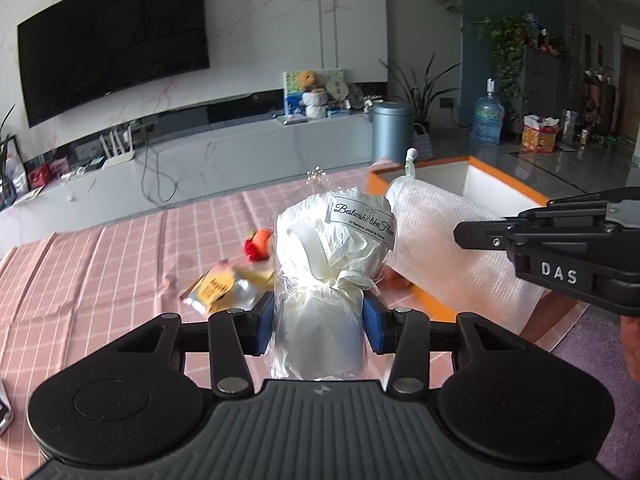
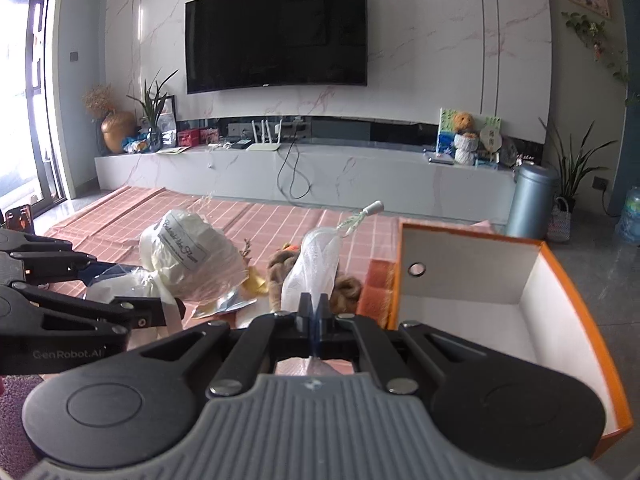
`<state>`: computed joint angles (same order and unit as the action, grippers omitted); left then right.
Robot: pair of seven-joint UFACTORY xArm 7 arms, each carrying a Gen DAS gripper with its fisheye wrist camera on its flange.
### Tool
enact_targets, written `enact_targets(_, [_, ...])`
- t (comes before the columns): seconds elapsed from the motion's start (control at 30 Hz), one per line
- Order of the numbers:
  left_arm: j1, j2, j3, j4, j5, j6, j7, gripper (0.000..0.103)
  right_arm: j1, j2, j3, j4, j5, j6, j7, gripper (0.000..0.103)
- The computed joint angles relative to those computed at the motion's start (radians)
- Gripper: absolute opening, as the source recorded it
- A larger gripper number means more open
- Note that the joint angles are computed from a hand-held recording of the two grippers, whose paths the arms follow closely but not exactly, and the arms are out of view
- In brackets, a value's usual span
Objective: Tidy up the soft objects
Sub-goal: 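Lift and carry the plastic bundle and mesh bag with both tools over the box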
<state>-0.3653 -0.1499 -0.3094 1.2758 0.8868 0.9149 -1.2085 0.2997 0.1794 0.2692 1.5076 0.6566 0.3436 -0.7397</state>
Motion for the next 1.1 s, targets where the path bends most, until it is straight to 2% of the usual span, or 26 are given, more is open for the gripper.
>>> enact_targets(0.27, [-0.026,0.138,0.043,0.161,0.023,-0.133,0.052,0.051,-0.042,0.0,-0.033,0.045,-0.037,0.017,-0.024,0.0])
enact_targets(0.37, [-0.047,0.209,0.079,0.238,-0.027,-0.197,0.115,0.051,-0.058,0.008,-0.049,0.072,-0.069,0.035,-0.015,0.0])
enact_targets(0.5, [-0.086,0.309,0.12,0.351,-0.079,-0.229,0.231,0.051,-0.088,0.049,-0.07,0.146,-0.122,0.105,0.005,0.0])
enact_targets(0.63, [-0.099,0.389,0.15,0.433,-0.193,-0.27,0.34,0.051,-0.113,0.121,-0.091,0.25,-0.201,0.189,0.042,0.0])
enact_targets(0.9, [-0.141,0.515,0.208,0.568,-0.351,-0.236,0.503,0.051,-0.139,0.295,-0.112,0.478,-0.355,0.366,0.086,0.0])
enact_targets(1.1, [-0.166,0.613,0.238,0.696,-0.46,-0.17,0.598,0.051,-0.116,0.386,-0.135,0.572,-0.461,0.433,0.13,0.0])
